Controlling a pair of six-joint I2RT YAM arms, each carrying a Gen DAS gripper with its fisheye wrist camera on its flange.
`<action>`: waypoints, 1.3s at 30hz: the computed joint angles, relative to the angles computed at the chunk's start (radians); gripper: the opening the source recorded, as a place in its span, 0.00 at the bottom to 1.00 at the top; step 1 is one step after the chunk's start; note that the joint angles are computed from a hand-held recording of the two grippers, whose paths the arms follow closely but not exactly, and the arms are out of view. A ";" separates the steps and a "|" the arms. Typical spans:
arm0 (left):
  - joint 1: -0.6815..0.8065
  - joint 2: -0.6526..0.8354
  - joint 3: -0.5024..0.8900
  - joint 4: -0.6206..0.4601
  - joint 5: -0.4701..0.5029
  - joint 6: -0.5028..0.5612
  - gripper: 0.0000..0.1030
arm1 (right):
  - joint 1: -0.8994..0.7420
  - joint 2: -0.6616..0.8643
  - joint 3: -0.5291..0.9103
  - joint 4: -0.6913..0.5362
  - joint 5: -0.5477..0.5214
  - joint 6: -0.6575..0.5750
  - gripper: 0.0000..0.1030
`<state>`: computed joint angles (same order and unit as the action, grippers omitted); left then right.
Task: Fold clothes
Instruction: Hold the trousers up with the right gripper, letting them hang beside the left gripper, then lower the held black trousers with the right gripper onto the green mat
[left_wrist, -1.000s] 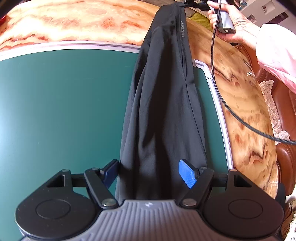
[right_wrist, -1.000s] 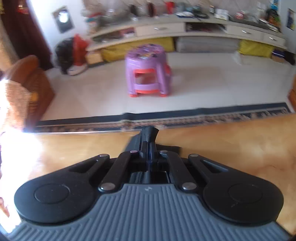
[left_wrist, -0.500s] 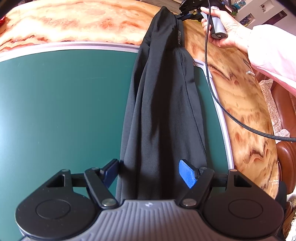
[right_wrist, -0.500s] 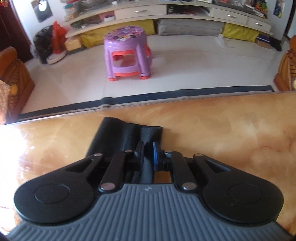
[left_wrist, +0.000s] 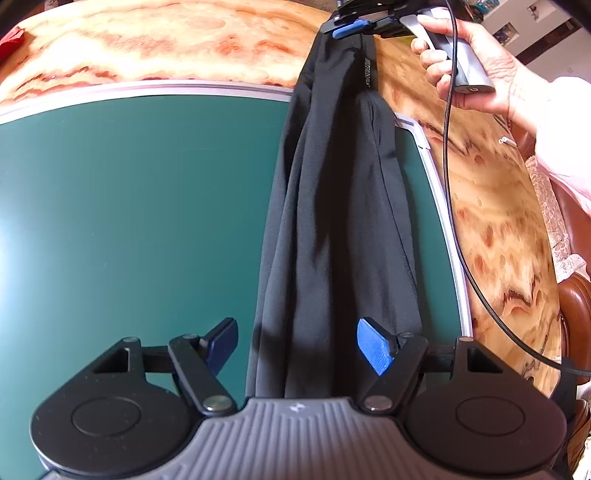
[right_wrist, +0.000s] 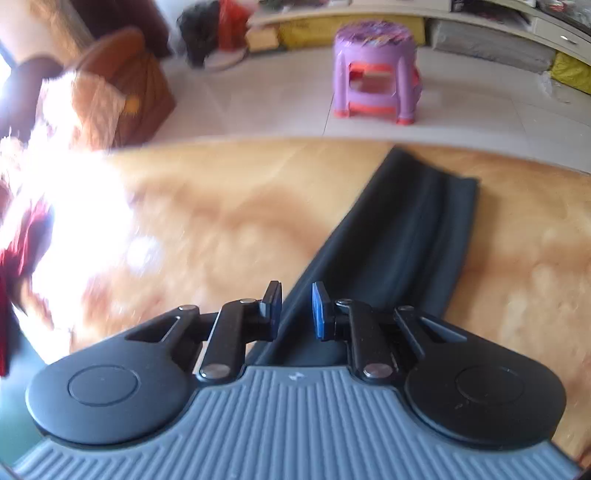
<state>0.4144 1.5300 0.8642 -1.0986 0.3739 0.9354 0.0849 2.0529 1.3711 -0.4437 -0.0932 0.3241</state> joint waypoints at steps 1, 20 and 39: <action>0.005 -0.005 0.001 -0.011 0.001 0.007 0.75 | 0.018 0.019 0.038 -0.043 0.020 0.009 0.21; 0.005 -0.128 -0.089 -0.147 -0.010 0.123 0.75 | -0.005 0.066 0.099 -0.081 -0.039 0.221 0.03; 0.113 -0.092 -0.037 -0.152 -0.034 0.161 0.75 | 0.309 -0.277 -0.308 -0.106 -0.007 0.208 0.23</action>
<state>0.5275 1.4379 0.8274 -1.2509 0.3394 1.0969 0.3940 1.7759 1.0633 -0.5500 -0.0998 0.5324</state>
